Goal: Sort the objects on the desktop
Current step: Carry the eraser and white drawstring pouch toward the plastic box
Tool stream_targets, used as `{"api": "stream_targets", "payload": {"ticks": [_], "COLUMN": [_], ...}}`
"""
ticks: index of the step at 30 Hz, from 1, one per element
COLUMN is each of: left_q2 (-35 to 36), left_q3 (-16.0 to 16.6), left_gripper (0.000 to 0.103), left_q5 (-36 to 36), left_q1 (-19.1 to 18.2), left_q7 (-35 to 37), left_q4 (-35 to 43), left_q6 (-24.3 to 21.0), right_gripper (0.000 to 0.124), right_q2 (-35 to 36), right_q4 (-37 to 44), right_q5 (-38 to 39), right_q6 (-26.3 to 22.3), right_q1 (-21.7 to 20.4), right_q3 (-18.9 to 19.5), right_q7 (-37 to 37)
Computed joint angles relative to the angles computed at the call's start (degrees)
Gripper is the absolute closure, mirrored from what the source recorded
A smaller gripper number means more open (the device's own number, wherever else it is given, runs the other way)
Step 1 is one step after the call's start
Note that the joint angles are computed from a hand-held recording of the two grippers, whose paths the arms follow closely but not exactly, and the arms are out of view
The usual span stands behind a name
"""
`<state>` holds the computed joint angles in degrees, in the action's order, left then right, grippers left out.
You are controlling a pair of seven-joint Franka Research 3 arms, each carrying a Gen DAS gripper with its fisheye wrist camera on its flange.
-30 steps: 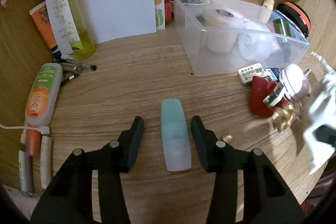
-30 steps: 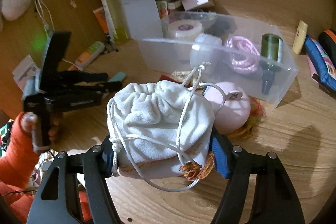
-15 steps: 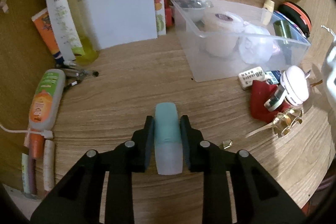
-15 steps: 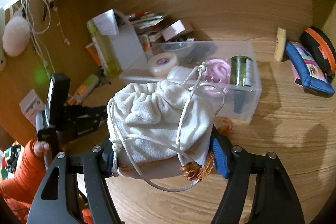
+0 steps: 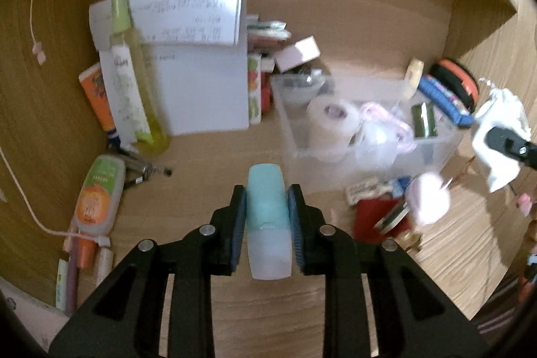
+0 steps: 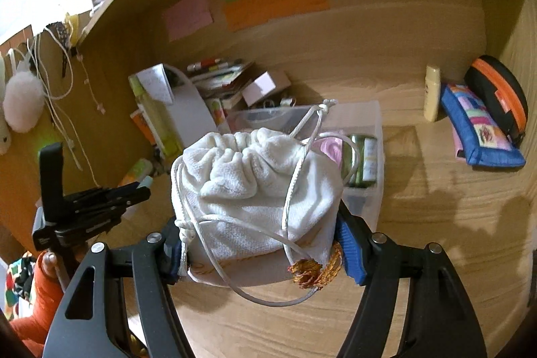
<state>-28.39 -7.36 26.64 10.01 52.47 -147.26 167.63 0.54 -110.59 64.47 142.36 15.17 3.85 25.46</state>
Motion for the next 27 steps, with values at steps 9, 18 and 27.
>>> {"api": "stream_targets", "payload": {"ticks": [9,18,27], "left_q2": [2.9,8.9,14.9], "left_q3": [-1.0,-0.2,1.8], "left_gripper": [0.079,0.079,0.079], "left_q5": [0.3,-0.3,-3.0], "left_q1": [-0.4,-1.9,-3.9], "left_q7": [-0.3,0.6,2.8], "left_q4": [4.3,9.5,14.0], "left_q6": [2.7,3.3,2.3], "right_gripper": [0.056,0.056,0.056], "right_q2": [2.2,6.7,12.7], "right_q4": [3.6,8.9,15.3], "right_q5": [1.2,-1.5,-9.0], "right_q6": [1.9,3.8,5.0], "right_q1": [0.0,-0.1,-0.4], "right_q3": [0.6,2.0,3.6], "right_q7": [-1.1,1.4,9.2]}}
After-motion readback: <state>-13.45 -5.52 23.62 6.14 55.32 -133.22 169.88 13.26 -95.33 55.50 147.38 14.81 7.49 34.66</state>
